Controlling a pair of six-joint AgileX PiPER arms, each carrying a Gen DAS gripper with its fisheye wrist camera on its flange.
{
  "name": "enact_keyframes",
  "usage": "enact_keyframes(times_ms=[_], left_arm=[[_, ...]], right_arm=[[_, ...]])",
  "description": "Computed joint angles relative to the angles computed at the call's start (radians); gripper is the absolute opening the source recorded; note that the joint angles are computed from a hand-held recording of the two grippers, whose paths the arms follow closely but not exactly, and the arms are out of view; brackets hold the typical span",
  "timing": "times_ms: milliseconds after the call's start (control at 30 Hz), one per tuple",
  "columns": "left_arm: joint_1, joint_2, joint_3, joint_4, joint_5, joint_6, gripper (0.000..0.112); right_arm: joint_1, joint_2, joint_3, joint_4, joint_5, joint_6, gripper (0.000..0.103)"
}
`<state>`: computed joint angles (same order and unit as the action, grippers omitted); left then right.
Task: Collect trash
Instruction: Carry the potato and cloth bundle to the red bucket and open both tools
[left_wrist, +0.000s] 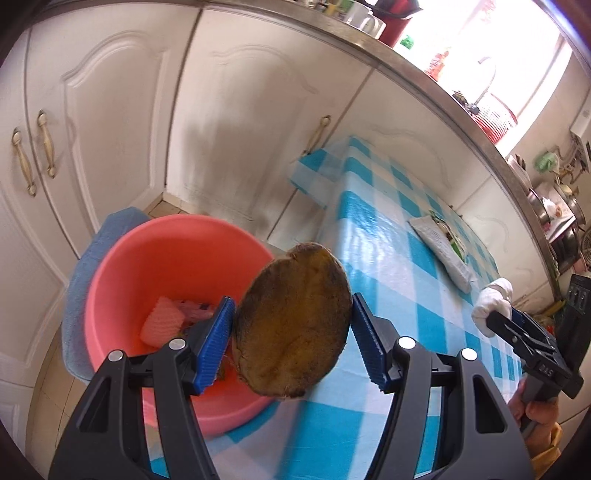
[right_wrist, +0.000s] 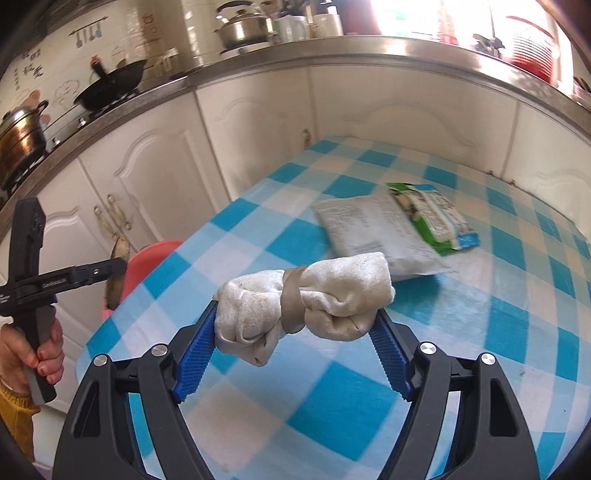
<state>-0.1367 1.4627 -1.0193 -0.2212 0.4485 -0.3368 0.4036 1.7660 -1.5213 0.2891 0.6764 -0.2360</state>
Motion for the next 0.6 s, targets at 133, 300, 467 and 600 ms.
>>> enact_keyframes(times_ms=[133, 300, 467, 600], left_arm=[[0.043, -0.025, 0.045, -0.047, -0.018, 0.046, 0.057], [0.103, -0.050, 0.087, -0.121, -0.042, 0.130, 0.056], [0.162, -0.057, 0.140, -0.192, -0.054, 0.195, 0.056], [0.201, -0.074, 0.183, -0.222, -0.060, 0.232, 0.056]], right_arm=[[0.071, 0.032, -0.063, -0.019, 0.034, 0.009, 0.078], [0.159, 0.096, -0.176, -0.052, 0.083, 0.009, 0.078], [0.234, 0.188, -0.314, -0.084, 0.148, 0.010, 0.078], [0.280, 0.271, -0.445, -0.111, 0.214, 0.009, 0.079]])
